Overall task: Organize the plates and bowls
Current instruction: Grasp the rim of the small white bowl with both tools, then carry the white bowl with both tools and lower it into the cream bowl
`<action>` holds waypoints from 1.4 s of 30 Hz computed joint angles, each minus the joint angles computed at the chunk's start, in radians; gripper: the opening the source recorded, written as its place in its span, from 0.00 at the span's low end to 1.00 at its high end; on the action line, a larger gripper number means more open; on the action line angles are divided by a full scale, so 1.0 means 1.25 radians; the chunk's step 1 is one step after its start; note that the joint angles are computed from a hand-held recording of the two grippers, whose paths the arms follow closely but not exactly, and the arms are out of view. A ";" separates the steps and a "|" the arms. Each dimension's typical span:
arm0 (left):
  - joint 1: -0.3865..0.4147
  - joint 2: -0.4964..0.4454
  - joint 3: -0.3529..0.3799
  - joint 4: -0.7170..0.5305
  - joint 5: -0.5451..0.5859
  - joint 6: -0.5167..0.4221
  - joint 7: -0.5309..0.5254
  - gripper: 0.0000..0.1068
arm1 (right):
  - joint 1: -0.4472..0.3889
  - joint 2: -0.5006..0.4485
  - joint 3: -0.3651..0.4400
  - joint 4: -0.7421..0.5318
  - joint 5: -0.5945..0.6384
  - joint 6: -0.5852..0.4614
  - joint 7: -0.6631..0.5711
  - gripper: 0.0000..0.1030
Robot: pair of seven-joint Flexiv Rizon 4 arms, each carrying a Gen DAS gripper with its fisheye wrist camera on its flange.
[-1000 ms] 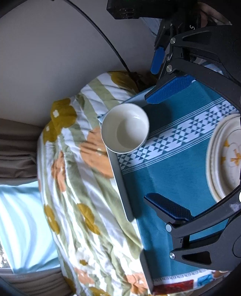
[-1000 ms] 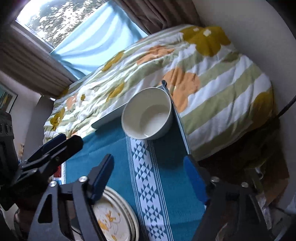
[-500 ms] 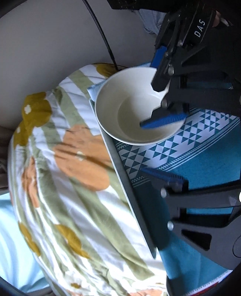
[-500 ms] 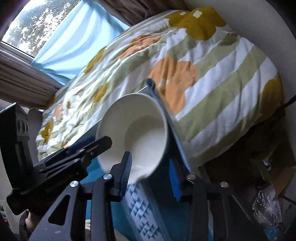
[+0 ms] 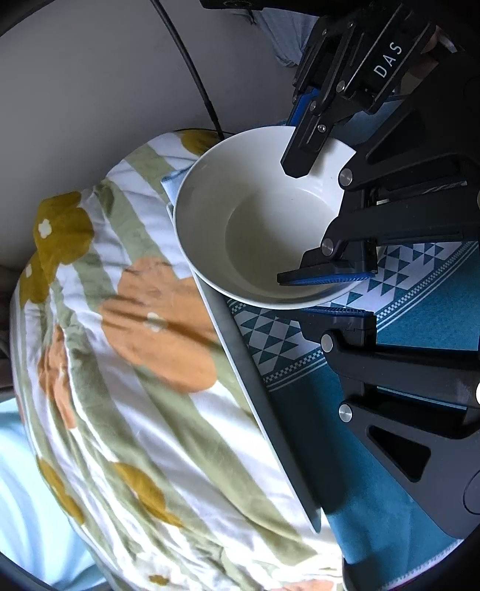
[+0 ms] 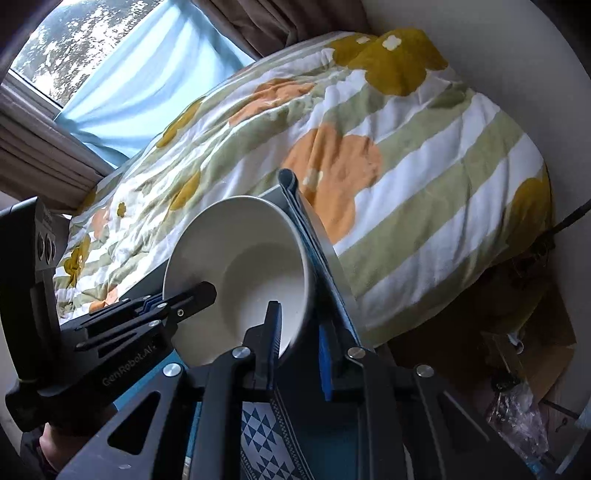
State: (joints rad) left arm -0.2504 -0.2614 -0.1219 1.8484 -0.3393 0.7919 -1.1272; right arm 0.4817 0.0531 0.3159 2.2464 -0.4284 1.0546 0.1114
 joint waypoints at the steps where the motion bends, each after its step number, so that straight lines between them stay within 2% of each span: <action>1: -0.001 0.008 0.001 0.006 -0.001 0.006 -0.001 0.08 | 0.001 0.004 0.001 -0.004 -0.005 -0.010 -0.005 0.16; 6: 0.000 0.071 0.009 0.045 -0.017 0.035 -0.002 0.08 | 0.009 0.023 0.011 -0.024 -0.030 -0.037 -0.014 0.16; 12: 0.002 0.189 0.034 0.108 -0.036 0.056 -0.015 0.08 | 0.028 0.051 0.033 -0.071 -0.054 -0.087 -0.045 0.16; 17: 0.006 0.314 0.068 0.174 -0.038 0.063 -0.046 0.08 | 0.058 0.064 0.059 -0.125 -0.080 -0.131 -0.077 0.16; 21: 0.026 0.431 0.101 0.236 -0.007 0.057 -0.090 0.08 | 0.093 0.044 0.076 -0.179 -0.099 -0.160 -0.106 0.16; 26: 0.075 0.560 0.150 0.287 0.041 -0.004 -0.126 0.08 | 0.143 -0.003 0.084 -0.235 -0.132 -0.135 -0.118 0.16; 31: 0.138 0.651 0.207 0.313 0.067 -0.068 -0.111 0.08 | 0.206 -0.082 0.075 -0.315 -0.170 -0.125 -0.125 0.16; 37: 0.210 0.713 0.293 0.336 0.055 -0.130 -0.027 0.09 | 0.298 -0.181 0.047 -0.417 -0.202 -0.145 -0.120 0.16; 42: 0.275 0.698 0.346 0.339 0.045 -0.175 0.080 0.09 | 0.372 -0.271 0.013 -0.503 -0.205 -0.159 -0.102 0.16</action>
State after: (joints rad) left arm 0.0935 0.6113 0.3112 2.2719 -0.2831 0.5729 -1.0268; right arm 0.9463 -0.2856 0.3323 1.6175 -0.6851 0.8553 -0.0159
